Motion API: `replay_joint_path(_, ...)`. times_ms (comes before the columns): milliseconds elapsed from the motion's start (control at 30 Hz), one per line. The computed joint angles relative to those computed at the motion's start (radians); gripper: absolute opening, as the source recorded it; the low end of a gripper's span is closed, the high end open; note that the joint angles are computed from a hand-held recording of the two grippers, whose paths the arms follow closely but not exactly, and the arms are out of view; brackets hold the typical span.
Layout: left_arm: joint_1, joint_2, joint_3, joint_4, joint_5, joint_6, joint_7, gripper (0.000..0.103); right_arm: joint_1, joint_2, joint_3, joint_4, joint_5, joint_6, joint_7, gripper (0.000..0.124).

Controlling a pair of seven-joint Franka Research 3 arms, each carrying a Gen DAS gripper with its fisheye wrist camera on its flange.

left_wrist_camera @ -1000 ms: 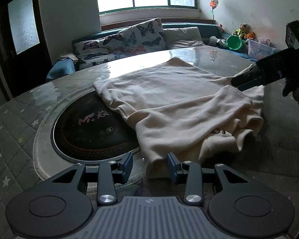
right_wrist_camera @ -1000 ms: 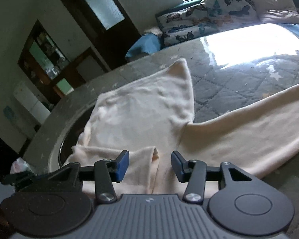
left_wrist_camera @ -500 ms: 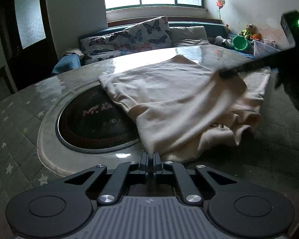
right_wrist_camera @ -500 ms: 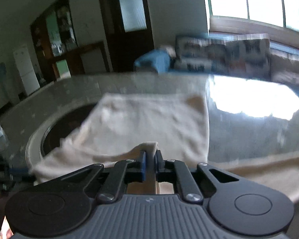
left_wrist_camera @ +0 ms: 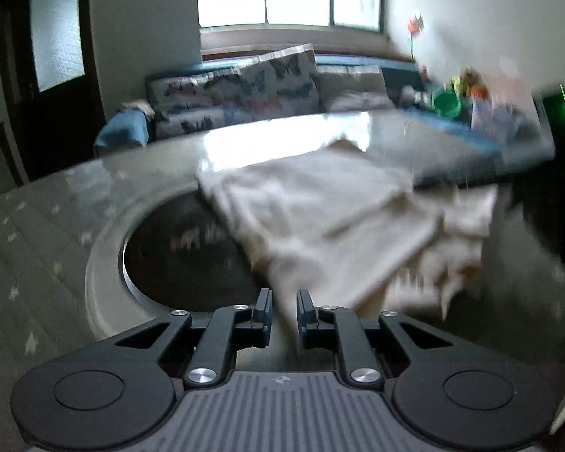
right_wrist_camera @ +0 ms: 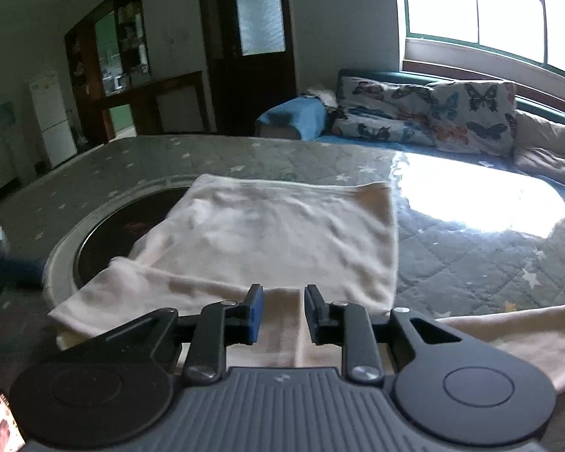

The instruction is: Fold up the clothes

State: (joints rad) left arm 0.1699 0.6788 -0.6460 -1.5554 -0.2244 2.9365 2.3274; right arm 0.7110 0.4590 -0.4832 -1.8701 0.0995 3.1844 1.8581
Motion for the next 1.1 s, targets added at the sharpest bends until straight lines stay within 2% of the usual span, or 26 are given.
replay_joint_path(67,-0.012,0.066,-0.028,0.097,-0.007,-0.047,0.014,0.015,-0.029,0.002,0.041,0.011,-0.002,-0.009,-0.019,0.023)
replay_joint_path(100,-0.039,0.102,-0.020,0.161,-0.008,-0.085,0.007,0.015,-0.038,0.006,0.055,0.018,-0.004,-0.014,-0.024,0.023)
replay_joint_path(200,-0.161,0.199,0.074,0.357,0.002,-0.202,-0.053,0.015,-0.050,0.017,0.074,0.032,-0.016,-0.035,-0.027,0.023)
replay_joint_path(267,-0.227,0.244,0.142,0.448,0.021,-0.245,-0.091,0.015,-0.044,0.023,0.067,0.035,-0.032,-0.055,-0.016,0.023)
replay_joint_path(367,-0.276,0.266,0.219,0.490,0.052,-0.262,-0.129,0.015,-0.057,0.025,0.080,0.027,-0.056,-0.049,-0.007,0.024)
replay_joint_path(400,-0.277,0.269,0.227,0.487,0.057,-0.256,-0.130,0.015,-0.059,0.025,0.081,0.027,-0.062,-0.052,-0.007,0.024)
replay_joint_path(500,-0.247,0.251,0.200,0.436,0.046,-0.215,-0.097,0.015,-0.052,0.022,0.072,0.030,-0.084,-0.060,0.004,0.024)
replay_joint_path(567,-0.233,0.219,0.186,0.371,0.050,-0.153,-0.071,0.016,-0.032,0.017,0.051,0.020,-0.103,-0.045,0.015,0.026)
replay_joint_path(633,-0.200,0.197,0.142,0.310,0.052,-0.094,-0.018,0.019,-0.016,0.019,0.034,0.016,-0.112,-0.043,0.018,0.030)
replay_joint_path(700,-0.186,0.189,0.128,0.288,0.066,-0.086,0.004,0.019,0.003,0.030,0.012,0.017,-0.126,-0.052,0.021,0.030)
replay_joint_path(800,-0.222,0.192,0.183,0.298,0.108,-0.095,-0.035,0.019,0.045,0.032,-0.034,0.004,-0.139,-0.036,0.039,0.030)
replay_joint_path(900,-0.209,0.191,0.166,0.287,0.117,-0.083,-0.033,0.020,0.088,0.021,-0.075,-0.018,-0.135,-0.010,0.039,0.030)
replay_joint_path(1000,-0.216,0.196,0.172,0.291,0.137,-0.079,-0.039,0.020,0.095,0.021,-0.080,-0.018,-0.130,-0.045,0.023,0.030)
replay_joint_path(1100,-0.213,0.202,0.169,0.290,0.151,-0.066,-0.037,0.021,0.104,0.011,-0.090,-0.038,-0.131,-0.027,0.041,0.030)
